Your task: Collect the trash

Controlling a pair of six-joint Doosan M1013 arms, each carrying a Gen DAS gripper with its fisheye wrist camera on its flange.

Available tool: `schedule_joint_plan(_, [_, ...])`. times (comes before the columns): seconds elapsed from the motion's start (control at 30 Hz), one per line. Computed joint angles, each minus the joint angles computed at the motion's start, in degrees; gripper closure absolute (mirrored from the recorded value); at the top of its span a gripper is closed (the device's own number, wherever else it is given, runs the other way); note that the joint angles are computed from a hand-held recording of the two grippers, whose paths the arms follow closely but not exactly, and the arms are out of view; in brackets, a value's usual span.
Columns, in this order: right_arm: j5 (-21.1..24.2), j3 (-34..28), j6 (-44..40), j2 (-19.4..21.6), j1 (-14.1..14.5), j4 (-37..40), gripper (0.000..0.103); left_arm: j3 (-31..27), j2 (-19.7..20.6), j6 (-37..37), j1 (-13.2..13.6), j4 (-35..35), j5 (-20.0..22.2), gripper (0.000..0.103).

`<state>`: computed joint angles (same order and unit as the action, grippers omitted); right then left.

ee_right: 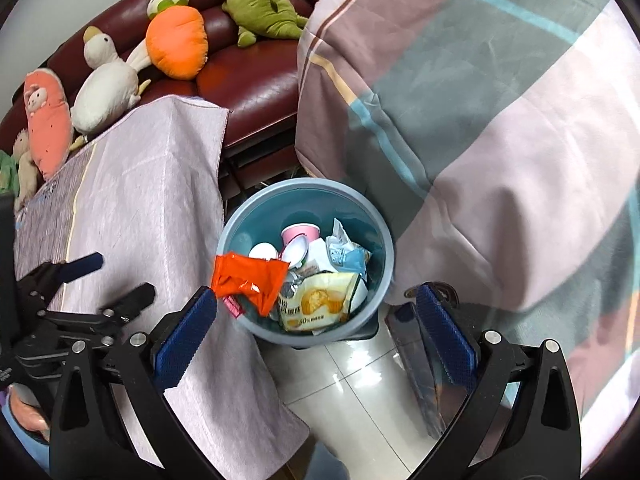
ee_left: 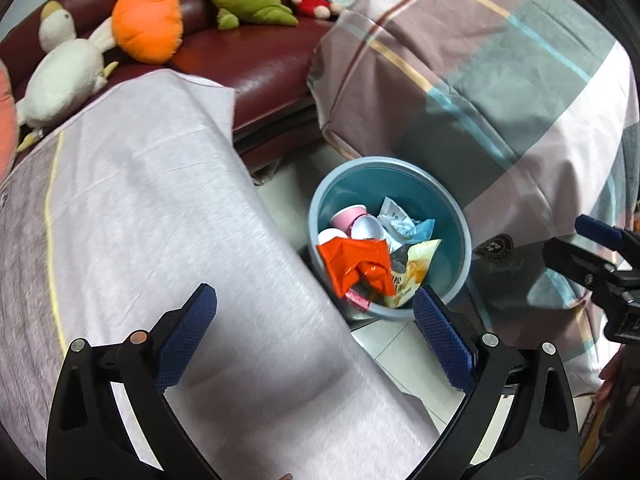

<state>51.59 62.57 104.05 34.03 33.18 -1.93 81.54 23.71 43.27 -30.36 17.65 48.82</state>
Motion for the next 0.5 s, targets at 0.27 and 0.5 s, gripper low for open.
schedule_joint_plan(0.27, [-3.3,6.1,1.7,-4.4,2.1,-3.2,0.007,5.4,-4.9,-6.9,-1.8,4.3,-1.3,0.004])
schedule_joint_plan(0.5, [-5.0,9.7,-0.3,-6.7,3.4,-3.2,0.007,9.1,-8.1,-13.3,-3.6,8.1,-0.9,0.004])
